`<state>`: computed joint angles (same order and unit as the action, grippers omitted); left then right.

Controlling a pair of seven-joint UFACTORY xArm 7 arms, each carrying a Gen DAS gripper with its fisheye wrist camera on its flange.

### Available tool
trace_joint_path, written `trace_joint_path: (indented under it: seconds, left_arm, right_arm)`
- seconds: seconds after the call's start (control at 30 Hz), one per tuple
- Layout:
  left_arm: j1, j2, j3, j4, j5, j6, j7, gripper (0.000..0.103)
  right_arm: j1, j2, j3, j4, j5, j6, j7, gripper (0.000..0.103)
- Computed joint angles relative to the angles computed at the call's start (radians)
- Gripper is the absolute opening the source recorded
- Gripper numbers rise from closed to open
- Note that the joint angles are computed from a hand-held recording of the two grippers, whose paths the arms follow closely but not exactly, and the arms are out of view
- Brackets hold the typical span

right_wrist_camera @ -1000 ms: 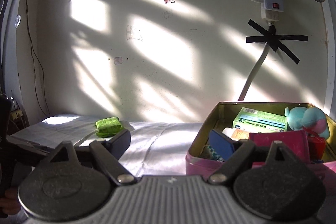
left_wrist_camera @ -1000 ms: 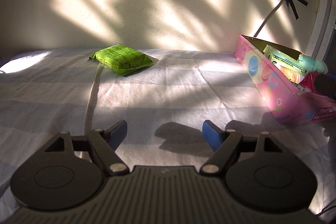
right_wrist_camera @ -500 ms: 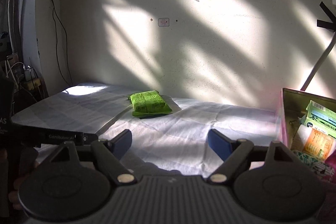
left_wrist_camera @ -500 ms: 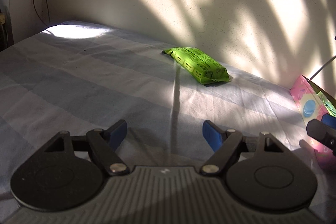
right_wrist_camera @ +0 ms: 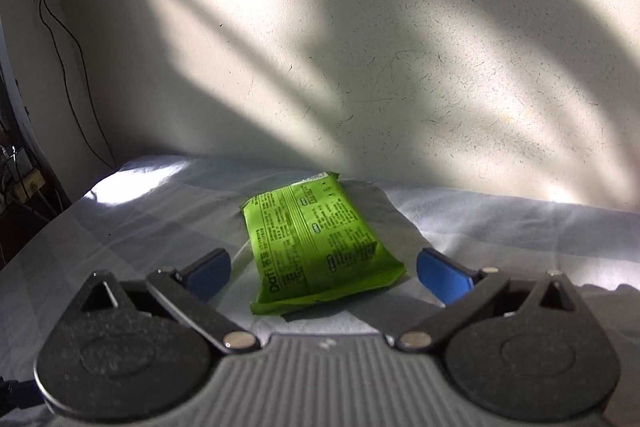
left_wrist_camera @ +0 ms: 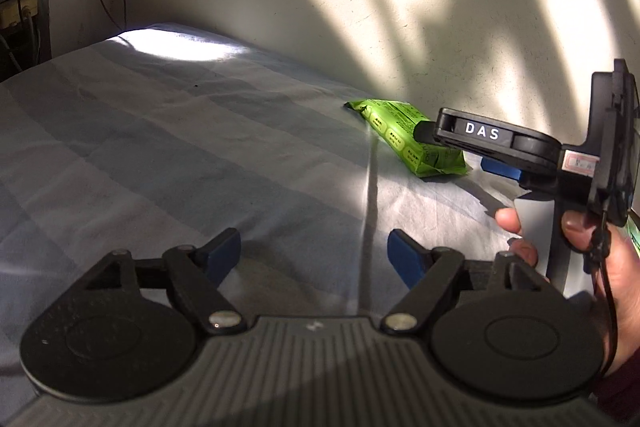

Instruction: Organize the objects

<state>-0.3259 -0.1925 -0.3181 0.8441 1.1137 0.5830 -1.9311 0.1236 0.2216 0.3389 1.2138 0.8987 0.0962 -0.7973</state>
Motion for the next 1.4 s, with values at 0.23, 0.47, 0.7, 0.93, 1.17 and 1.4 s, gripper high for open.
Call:
trace_joint_path:
  seconds: [0.23, 0.47, 0.7, 0.93, 1.17, 1.4]
  left_arm:
    - [-0.004, 0.008, 0.000, 0.008, -0.008, 0.009, 0.022, 0.085]
    - [-0.012, 0.017, -0.002, 0.015, 0.000, 0.032, 0.031, 0.085]
    - [-0.027, 0.027, 0.007, 0.022, 0.012, 0.051, 0.042, 0.086]
    - [-0.023, 0.023, 0.012, 0.015, 0.031, 0.033, 0.016, 0.086]
    - [-0.028, 0.022, 0.011, 0.012, 0.041, 0.014, 0.034, 0.090]
    - [-0.028, 0.018, 0.006, 0.006, 0.050, -0.004, 0.047, 0.090]
  right_arm:
    - [0.115, 0.136, -0.157, 0.172, -0.421, 0.177, 0.300, 0.103]
    - [0.025, 0.102, -0.050, 0.093, -0.462, 0.094, 0.250, 0.078]
    - [-0.104, -0.068, 0.063, -0.099, -0.186, 0.085, -0.025, 0.076]
    - [-0.087, -0.327, 0.004, -0.330, 0.185, 0.185, -0.387, 0.076]
    - [-0.004, -0.653, -0.164, -0.602, 0.206, 0.361, -0.522, 0.076]
    - [0.014, -0.914, -0.295, -0.796, 0.100, 0.409, -0.478, 0.091]
